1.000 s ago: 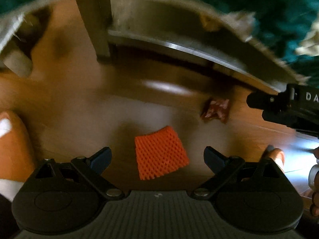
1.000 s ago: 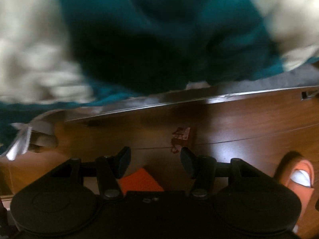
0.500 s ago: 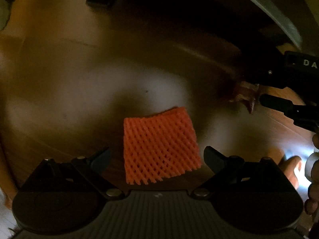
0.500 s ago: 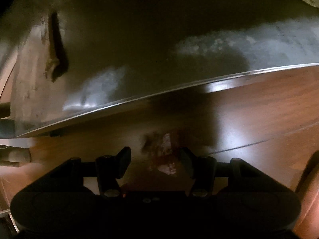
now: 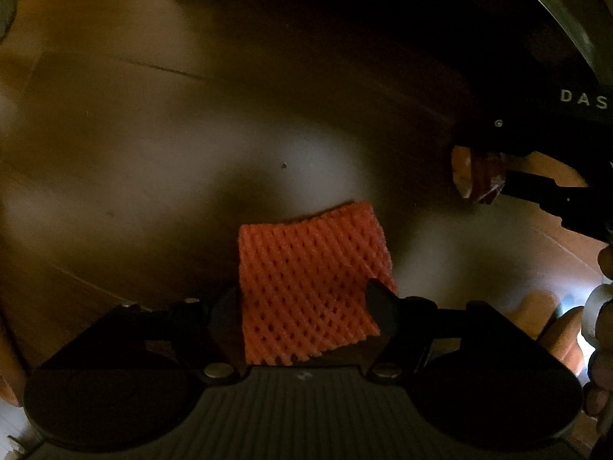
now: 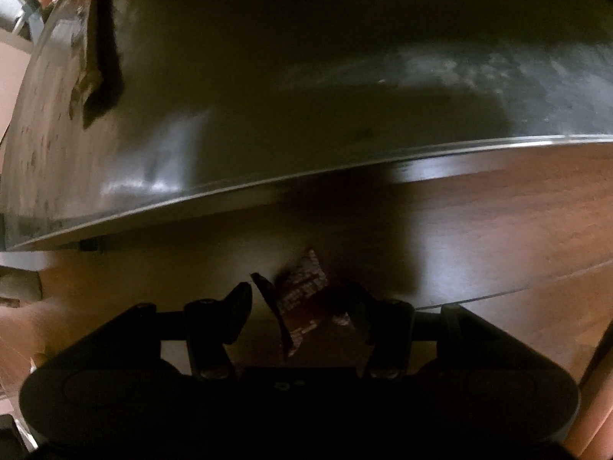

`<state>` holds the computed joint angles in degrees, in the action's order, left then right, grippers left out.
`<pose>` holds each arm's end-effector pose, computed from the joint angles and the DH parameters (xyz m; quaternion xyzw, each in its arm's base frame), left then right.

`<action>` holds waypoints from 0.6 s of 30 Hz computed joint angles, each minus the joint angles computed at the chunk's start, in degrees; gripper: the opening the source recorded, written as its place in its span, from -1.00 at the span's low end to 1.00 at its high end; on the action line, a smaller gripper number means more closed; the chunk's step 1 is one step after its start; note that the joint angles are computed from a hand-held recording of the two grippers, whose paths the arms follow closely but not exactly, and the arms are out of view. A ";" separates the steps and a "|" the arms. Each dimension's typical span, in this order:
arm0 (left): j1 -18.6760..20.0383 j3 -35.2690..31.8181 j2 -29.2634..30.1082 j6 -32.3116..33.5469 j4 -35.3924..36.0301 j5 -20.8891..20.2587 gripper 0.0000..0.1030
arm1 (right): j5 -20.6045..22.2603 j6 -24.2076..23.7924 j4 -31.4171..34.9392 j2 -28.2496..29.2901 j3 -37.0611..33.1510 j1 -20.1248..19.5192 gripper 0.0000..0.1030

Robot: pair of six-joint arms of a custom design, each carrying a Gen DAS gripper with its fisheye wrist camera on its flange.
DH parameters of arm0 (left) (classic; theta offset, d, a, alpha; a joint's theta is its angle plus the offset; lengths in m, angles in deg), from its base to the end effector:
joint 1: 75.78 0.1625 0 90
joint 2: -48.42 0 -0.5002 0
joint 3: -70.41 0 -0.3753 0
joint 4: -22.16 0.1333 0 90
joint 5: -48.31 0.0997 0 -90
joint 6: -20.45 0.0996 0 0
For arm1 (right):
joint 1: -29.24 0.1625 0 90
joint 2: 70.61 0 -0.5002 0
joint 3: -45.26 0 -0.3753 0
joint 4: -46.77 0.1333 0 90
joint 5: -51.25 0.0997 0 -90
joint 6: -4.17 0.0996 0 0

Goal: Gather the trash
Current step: 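Grasp the orange foam net with the left tool while the right grasps the red wrapper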

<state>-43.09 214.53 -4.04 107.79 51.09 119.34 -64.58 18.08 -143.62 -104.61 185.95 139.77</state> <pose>-0.0453 -0.2259 0.1536 -0.2474 0.9197 -0.0861 0.2925 0.2231 -0.3395 -0.0173 0.0685 -0.9709 0.0149 0.2290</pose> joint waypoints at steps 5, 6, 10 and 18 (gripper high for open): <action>-1.84 0.35 1.51 -1.76 -0.92 -0.18 -0.22 | -0.94 -0.96 -1.72 1.24 0.53 0.71 -0.07; -2.58 0.21 1.40 -2.15 -0.59 0.05 -0.30 | -1.01 -1.28 -2.41 1.58 0.70 0.88 -0.19; -3.49 -0.97 1.60 -0.44 1.52 -0.63 -0.51 | -1.63 -2.64 -4.34 2.62 1.01 1.95 -0.37; -5.91 -1.32 -1.27 -3.50 5.12 -0.24 -0.62 | -0.69 0.34 0.54 -2.34 1.56 5.14 -0.43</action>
